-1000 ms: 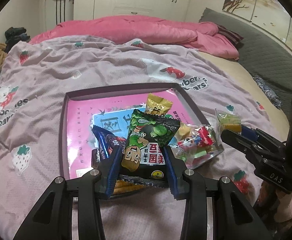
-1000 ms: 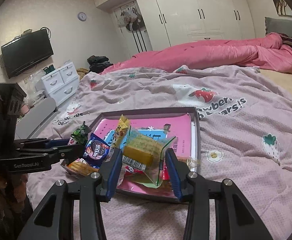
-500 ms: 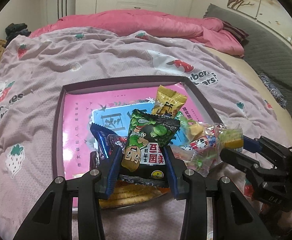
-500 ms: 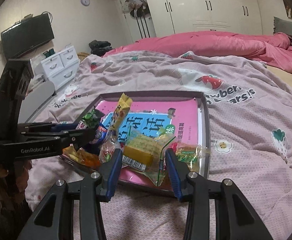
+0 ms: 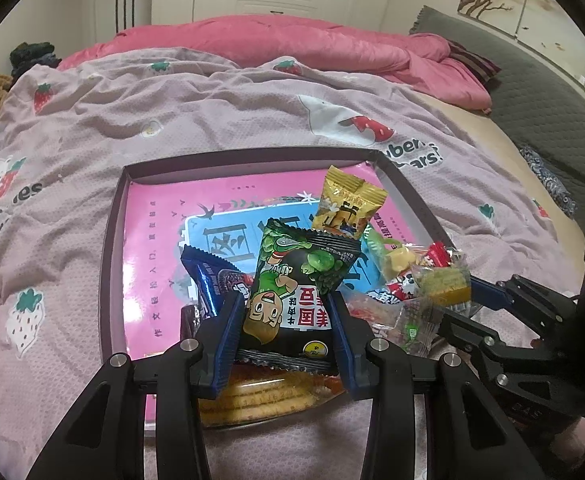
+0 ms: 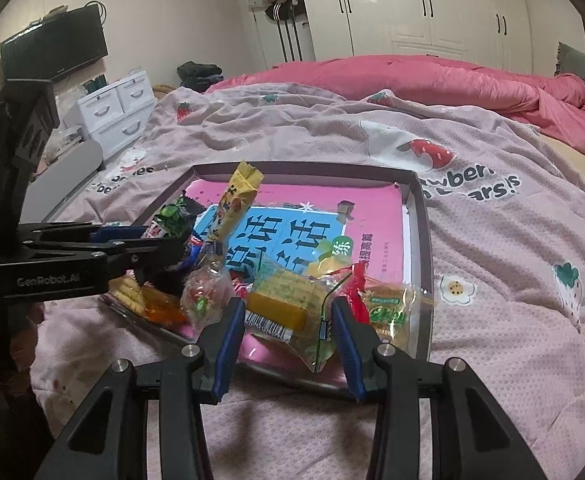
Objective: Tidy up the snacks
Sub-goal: 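Carry the green pack over the tray with the left tool while the right tool carries the cake packet, then release the green pack into the tray with the left tool while the right tool drops the cake packet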
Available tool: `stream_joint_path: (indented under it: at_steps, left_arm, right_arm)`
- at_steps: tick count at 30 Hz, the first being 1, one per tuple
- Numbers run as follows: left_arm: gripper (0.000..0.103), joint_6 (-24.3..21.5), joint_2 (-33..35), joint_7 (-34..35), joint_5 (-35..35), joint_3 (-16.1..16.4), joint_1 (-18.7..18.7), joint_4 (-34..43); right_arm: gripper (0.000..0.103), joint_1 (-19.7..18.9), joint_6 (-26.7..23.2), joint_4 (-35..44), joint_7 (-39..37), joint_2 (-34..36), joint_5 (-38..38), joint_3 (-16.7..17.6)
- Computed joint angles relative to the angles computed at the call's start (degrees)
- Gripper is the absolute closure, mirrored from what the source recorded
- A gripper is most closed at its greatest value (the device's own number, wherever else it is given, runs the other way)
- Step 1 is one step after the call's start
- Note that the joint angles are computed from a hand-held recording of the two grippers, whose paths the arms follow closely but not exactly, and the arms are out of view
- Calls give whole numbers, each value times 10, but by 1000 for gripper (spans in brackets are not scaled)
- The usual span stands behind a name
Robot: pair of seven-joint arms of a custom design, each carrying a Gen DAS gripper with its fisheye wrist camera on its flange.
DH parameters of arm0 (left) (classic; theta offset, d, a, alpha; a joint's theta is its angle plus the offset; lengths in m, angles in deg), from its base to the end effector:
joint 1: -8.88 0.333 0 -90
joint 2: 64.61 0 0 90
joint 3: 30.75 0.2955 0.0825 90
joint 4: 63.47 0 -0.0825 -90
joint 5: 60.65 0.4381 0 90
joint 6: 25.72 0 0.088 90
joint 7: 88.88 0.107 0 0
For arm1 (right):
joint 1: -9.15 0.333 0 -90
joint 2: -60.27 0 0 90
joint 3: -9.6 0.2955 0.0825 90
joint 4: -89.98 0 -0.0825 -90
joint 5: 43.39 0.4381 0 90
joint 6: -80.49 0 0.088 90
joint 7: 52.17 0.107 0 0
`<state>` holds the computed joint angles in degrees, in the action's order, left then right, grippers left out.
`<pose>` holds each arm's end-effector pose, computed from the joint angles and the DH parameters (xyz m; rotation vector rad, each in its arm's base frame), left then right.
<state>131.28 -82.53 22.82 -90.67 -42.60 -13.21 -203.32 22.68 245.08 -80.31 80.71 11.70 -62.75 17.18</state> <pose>0.4535 -0.2829 0.4341 -1.3698 2.4777 -0.9448 0.3567 0.1472 0.4051 -1.6495 1.8113 -0.6039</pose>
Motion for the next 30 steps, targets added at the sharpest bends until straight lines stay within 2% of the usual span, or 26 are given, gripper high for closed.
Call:
stream_joint_path:
  at_steps: [7,12,25,30]
  left_arm:
    - [60,-1,7,-1,2,-1,0,4]
    - [60,0,8,-1,1,-2,-1,5]
    - [59,1,13,3,-2,-3,-2,8]
    - [59,3,13,1,0,-4,-1,7]
  right_arm:
    - [59,-16,22,11,-1,29,-9,3]
    - [59,-2,25,12,-16,38,-1,-11]
    - [59,9,13,6,-28,26,18,-17]
    - [59,4,5,6,-26,22,16,-8]
